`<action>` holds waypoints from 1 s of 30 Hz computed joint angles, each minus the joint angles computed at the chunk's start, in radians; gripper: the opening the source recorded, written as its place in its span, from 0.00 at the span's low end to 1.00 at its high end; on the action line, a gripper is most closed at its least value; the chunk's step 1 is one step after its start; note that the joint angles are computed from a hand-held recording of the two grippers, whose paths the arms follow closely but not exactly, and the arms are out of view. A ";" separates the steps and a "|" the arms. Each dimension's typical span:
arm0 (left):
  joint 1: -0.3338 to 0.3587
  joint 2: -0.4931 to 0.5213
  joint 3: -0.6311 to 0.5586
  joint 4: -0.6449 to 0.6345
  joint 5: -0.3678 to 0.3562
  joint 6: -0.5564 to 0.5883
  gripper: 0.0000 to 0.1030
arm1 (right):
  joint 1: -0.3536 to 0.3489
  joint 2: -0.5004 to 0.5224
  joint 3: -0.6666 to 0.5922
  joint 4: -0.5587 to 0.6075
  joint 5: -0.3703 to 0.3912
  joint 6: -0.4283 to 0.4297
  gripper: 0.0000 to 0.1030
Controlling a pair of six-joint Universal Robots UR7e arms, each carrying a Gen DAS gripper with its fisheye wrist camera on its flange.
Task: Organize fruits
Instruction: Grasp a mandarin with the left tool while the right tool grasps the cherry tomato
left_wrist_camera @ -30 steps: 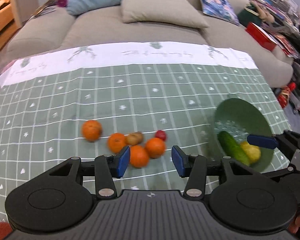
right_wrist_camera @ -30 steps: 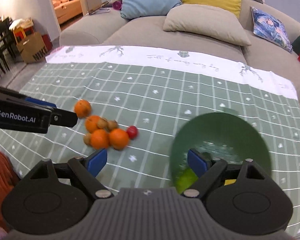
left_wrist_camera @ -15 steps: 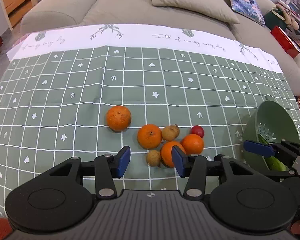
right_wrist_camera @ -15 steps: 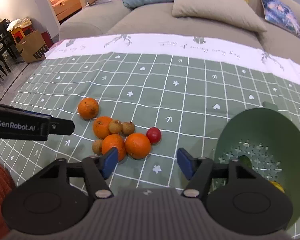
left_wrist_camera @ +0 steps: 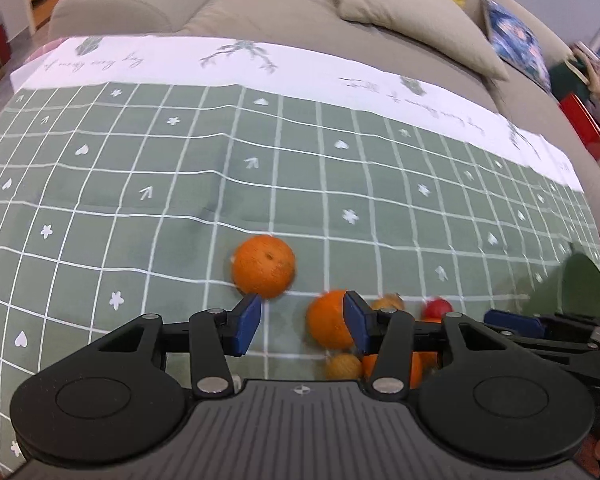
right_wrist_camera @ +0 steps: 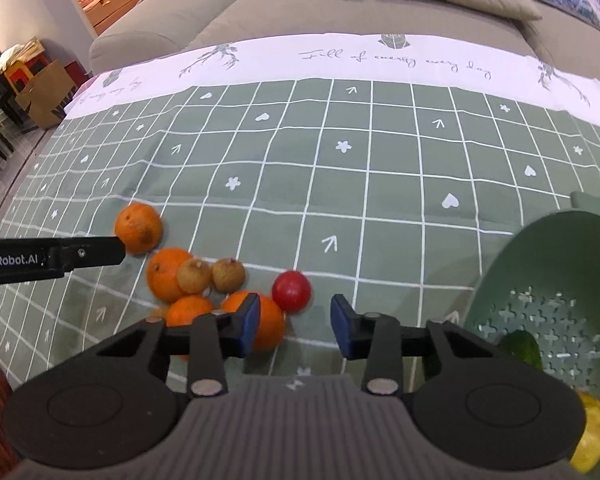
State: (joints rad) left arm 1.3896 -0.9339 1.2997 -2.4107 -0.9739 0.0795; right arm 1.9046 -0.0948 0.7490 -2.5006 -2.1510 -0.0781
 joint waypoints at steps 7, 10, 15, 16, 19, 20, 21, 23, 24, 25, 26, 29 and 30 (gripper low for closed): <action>0.024 0.055 -0.062 -0.018 0.023 0.010 0.54 | -0.015 0.090 -0.190 0.123 0.023 0.075 0.31; 0.025 0.076 -0.080 -0.017 0.045 0.019 0.54 | -0.024 0.111 -0.249 0.182 0.048 0.138 0.31; 0.029 0.100 -0.108 0.003 0.058 0.013 0.55 | -0.043 0.124 -0.299 0.247 0.102 0.248 0.29; 0.029 0.103 -0.114 0.013 0.057 0.005 0.55 | -0.045 0.128 -0.311 0.262 0.102 0.265 0.29; 0.029 0.116 -0.128 0.035 0.071 0.002 0.55 | -0.052 0.149 -0.367 0.324 0.113 0.332 0.22; 0.028 0.120 -0.132 0.041 0.080 0.002 0.55 | -0.052 0.160 -0.391 0.352 0.109 0.347 0.22; 0.028 0.123 -0.133 0.044 0.082 0.005 0.55 | -0.050 0.173 -0.417 0.375 0.101 0.354 0.21; 0.028 0.125 -0.131 0.036 0.077 0.013 0.51 | -0.049 0.179 -0.425 0.379 0.094 0.355 0.20; 0.030 0.124 -0.132 0.038 0.071 0.011 0.50 | -0.048 0.181 -0.429 0.382 0.091 0.360 0.20; 0.032 0.122 -0.134 0.042 0.061 0.006 0.50 | -0.045 0.184 -0.436 0.389 0.083 0.362 0.20; 0.035 0.121 -0.136 0.043 0.050 -0.001 0.49 | -0.043 0.184 -0.437 0.391 0.075 0.356 0.20; 0.034 0.107 -0.120 0.011 0.027 0.001 0.49 | -0.033 0.173 -0.417 0.379 0.050 0.327 0.20; 0.031 0.099 -0.110 -0.005 0.020 0.007 0.49 | -0.030 0.167 -0.407 0.370 0.044 0.314 0.20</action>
